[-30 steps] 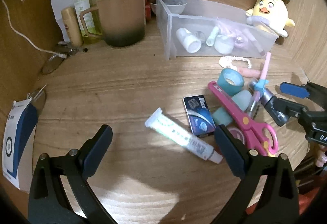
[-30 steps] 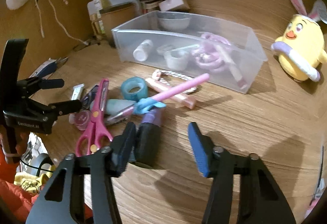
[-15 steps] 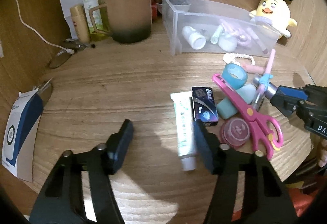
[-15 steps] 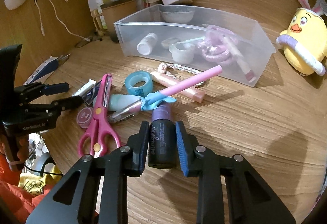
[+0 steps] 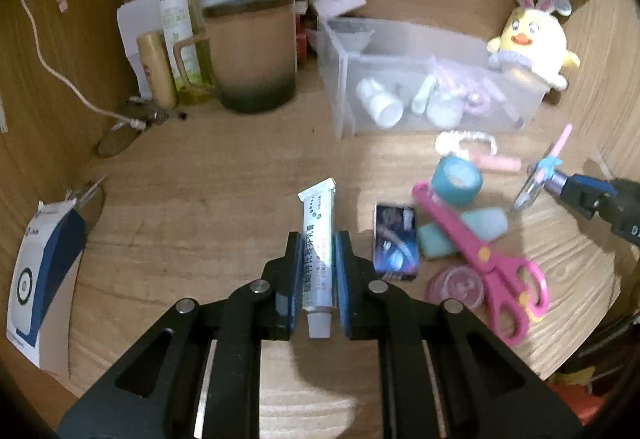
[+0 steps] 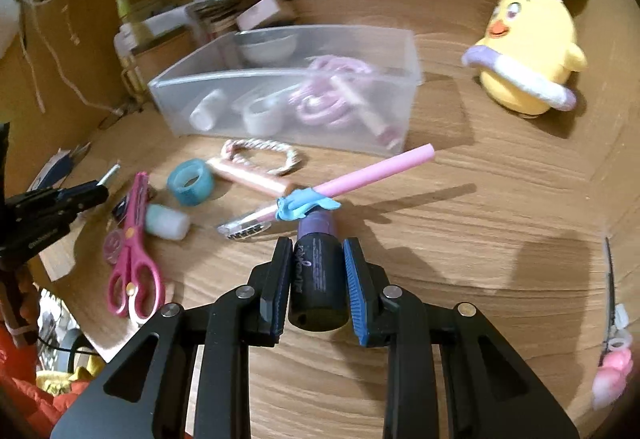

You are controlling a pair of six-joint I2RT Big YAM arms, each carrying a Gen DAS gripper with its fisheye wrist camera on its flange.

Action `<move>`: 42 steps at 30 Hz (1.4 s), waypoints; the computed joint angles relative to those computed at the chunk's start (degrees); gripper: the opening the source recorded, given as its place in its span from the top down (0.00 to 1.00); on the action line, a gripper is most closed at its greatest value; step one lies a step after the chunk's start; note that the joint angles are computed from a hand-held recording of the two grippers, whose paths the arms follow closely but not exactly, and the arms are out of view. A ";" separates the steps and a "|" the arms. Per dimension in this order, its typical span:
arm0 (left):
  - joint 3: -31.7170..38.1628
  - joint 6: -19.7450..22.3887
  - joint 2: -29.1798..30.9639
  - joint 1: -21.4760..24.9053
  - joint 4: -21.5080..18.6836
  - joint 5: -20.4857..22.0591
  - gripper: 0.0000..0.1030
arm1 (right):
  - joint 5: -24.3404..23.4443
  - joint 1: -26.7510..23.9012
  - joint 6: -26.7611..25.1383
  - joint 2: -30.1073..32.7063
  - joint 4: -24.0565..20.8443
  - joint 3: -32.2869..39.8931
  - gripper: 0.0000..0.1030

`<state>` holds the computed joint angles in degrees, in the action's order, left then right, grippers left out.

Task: Organize objects
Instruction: 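Grasp the dark cosmetic bottle with the right tool while the left tool grasps the white tube, then place the dark bottle and white tube into the clear box, open both tools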

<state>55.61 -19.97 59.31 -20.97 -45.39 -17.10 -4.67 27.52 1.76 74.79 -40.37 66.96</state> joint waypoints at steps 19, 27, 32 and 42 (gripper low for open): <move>8.74 4.10 3.43 1.21 5.49 3.86 0.85 | -0.02 1.65 -2.82 -1.72 6.78 3.80 0.77; 13.86 6.06 7.02 2.65 5.96 5.87 0.85 | -3.49 0.76 -1.64 2.34 8.55 9.96 0.77; 17.74 7.42 10.23 3.16 5.32 6.08 0.85 | -7.11 -0.41 -0.56 7.37 5.94 15.91 0.77; 25.95 8.53 19.95 4.88 -1.22 10.89 0.85 | -12.37 -0.50 -1.35 18.07 -2.56 26.63 0.77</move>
